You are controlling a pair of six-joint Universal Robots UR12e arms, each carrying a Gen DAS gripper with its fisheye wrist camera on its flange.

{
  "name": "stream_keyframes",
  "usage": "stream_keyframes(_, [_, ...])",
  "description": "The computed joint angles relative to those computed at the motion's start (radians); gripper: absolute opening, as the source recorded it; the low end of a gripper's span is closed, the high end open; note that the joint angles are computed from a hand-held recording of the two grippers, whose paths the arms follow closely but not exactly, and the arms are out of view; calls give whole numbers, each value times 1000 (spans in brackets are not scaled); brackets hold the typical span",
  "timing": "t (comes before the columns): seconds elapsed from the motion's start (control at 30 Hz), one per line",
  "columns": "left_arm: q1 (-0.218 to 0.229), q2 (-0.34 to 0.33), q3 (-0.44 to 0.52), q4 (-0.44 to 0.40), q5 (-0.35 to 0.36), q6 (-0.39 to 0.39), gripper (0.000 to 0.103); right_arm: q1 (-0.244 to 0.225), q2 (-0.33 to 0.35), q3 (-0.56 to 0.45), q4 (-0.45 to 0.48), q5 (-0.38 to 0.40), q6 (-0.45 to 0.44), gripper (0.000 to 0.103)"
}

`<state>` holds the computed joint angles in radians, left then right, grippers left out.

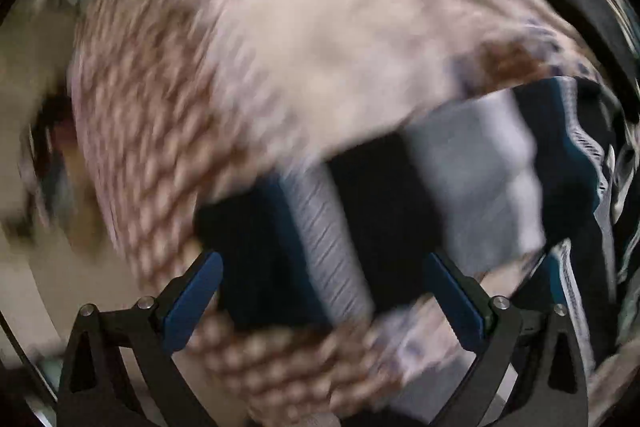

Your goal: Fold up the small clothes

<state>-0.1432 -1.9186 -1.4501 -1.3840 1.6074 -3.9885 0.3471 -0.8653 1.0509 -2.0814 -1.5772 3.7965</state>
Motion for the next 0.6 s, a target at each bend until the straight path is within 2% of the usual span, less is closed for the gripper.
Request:
stream_keyframes(0.07, [38,57,-110,69,-124,-121,103,-2,-28,37,25,-22,22,89])
stream_keyframes(0.13, [64,89,-193,153,-209,-218,103,-8,-55,89,38,-25,51,89])
stream_keyframes(0.2, [80,102,-247,216,-255,-293,103,-20,-77,110,67,-27,66,89])
stream_keyframes(0.23, [88,111,-284,287,-272,-345,103,-24,-85,120,75,-26,78,89])
stream_keyframes(0.33, [101,121,-339,406,-273,-472,103,-30,-105,149,67,-14,112,89])
stream_keyframes(0.47, [101,131,-363,513,-215,-610,100,-29,-116,165,59,-21,119,89])
stream_keyframes(0.5, [101,133,-365,528,-206,-634,97,-29,-118,169,57,-17,120,89])
stream_keyframes(0.57, [96,137,-363,550,-169,-650,80,-29,-121,171,55,-9,129,89])
stream_keyframes(0.6, [95,134,-355,538,-153,-648,57,-31,-125,178,49,-2,132,89])
